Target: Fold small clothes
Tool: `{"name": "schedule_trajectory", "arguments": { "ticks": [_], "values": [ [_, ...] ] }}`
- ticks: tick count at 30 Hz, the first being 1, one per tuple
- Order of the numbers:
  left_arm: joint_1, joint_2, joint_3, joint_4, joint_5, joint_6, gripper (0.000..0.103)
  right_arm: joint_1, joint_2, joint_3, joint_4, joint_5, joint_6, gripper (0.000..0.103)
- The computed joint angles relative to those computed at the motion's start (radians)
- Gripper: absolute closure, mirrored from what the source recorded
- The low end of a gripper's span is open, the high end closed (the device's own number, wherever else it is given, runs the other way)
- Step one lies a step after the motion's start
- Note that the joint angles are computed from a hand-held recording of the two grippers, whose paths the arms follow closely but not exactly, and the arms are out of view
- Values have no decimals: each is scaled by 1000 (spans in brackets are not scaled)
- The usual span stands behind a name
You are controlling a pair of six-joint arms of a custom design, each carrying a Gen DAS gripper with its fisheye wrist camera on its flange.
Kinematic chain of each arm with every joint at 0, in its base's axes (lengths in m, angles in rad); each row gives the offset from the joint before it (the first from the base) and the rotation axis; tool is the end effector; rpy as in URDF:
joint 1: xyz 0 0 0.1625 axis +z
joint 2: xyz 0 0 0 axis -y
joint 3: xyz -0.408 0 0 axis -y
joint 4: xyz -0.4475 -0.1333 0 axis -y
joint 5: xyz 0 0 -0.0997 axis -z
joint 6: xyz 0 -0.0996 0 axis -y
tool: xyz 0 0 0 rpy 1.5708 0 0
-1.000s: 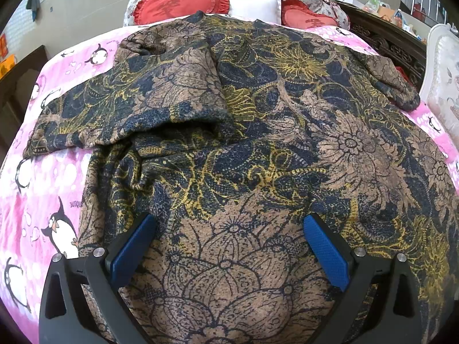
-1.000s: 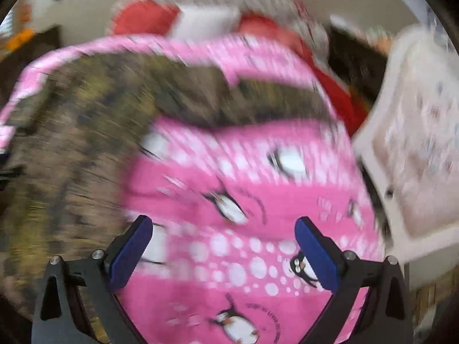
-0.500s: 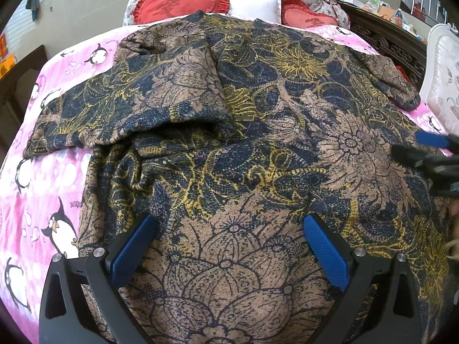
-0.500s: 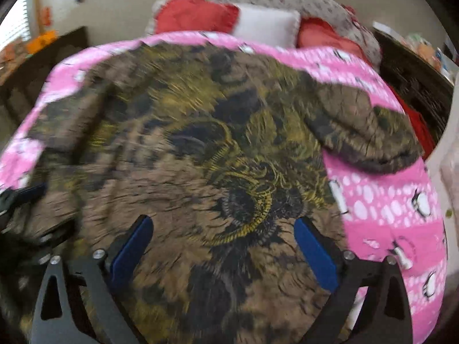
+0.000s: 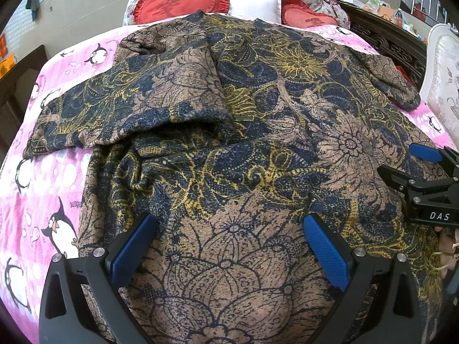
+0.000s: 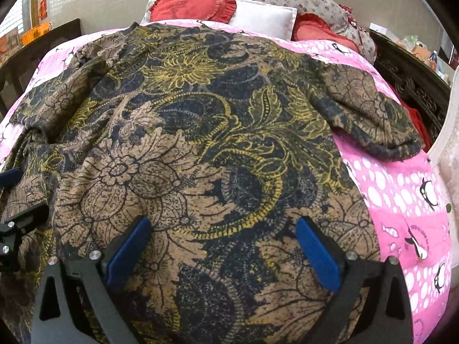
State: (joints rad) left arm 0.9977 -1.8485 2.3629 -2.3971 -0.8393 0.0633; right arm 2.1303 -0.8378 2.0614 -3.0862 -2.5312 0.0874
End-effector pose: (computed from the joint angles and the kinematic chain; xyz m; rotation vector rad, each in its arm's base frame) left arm -0.0465 -0.4406 0.2947 0.6244 2.3658 -0.6075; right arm 0.3289 -0.4278 0.0189 0.3552 -2.2058 0.6792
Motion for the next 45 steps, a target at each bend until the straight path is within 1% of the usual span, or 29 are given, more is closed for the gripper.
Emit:
{"name": "schedule_trajectory", "arguments": {
  "ticks": [34, 41, 45],
  "values": [
    [-3, 3, -1, 2, 4, -3, 15, -1, -9, 0, 21, 6, 14, 0],
    [0, 8, -5, -1, 1, 2, 15, -3, -8, 1, 17, 9, 13, 0],
    [10, 7, -10, -2, -16, 1, 15, -4, -8, 2, 14, 11, 11, 0]
  ]
}}
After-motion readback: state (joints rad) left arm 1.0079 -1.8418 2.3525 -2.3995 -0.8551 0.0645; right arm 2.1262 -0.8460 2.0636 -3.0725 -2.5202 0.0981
